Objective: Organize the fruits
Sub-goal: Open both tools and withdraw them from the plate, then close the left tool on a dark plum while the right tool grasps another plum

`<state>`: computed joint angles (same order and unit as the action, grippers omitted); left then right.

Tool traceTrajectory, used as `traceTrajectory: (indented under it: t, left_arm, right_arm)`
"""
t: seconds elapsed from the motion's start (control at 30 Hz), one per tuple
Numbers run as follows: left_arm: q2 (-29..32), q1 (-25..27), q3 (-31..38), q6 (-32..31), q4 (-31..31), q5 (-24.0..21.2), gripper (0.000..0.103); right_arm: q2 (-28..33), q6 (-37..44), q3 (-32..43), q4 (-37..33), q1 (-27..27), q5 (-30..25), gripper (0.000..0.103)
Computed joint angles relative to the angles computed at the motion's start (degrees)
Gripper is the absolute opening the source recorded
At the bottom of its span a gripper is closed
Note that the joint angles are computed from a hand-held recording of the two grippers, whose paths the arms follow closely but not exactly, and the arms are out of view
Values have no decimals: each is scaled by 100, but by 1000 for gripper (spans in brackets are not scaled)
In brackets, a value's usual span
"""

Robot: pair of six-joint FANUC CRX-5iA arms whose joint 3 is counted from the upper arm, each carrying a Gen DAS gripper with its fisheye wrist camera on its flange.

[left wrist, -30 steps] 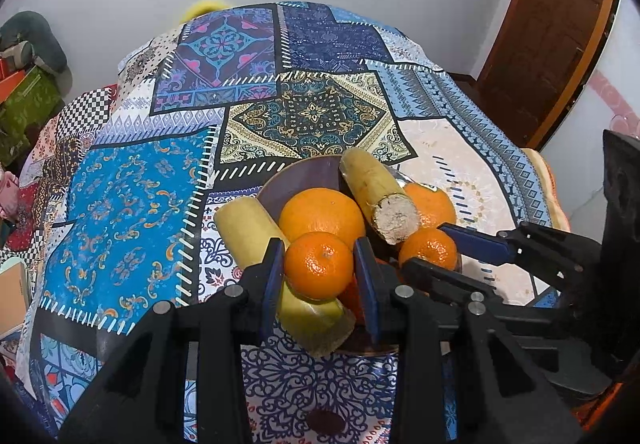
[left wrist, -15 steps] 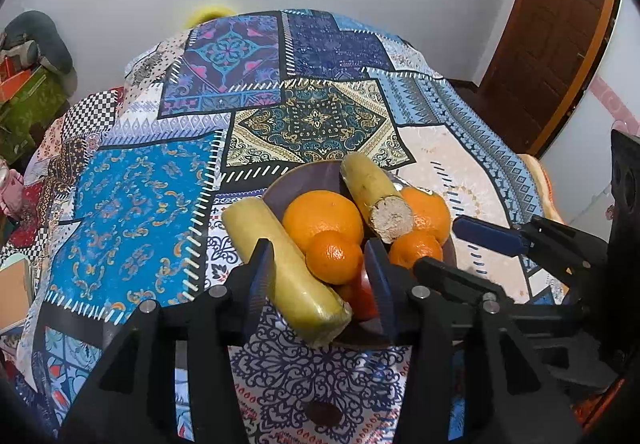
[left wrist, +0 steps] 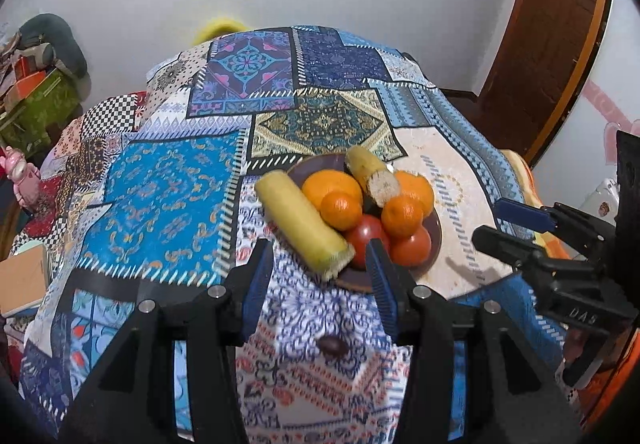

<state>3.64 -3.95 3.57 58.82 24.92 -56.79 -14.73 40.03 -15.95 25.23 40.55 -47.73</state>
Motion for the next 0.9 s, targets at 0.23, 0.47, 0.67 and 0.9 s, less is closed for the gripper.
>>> traceTrajectory:
  t: [0.23, 0.47, 0.67, 0.9]
  left_arm:
    - [-275, 103, -430, -99, -61, -154, 48]
    - [-387, 106, -854, -259, -103, -236, 48]
    - [-265, 41, -877, -218, -210, -308, 48]
    - [-44, -105, -699, -159, -345, -265, 33]
  right_arm:
    - [-287, -237, -360, -168, 213, -213, 50]
    - [-296, -82, -424, -782, 270, -344, 50]
    - [-176, 197, -338, -1183, 254, -516, 41]
    - [-118, 264, -333, -1284, 244, -508, 32]
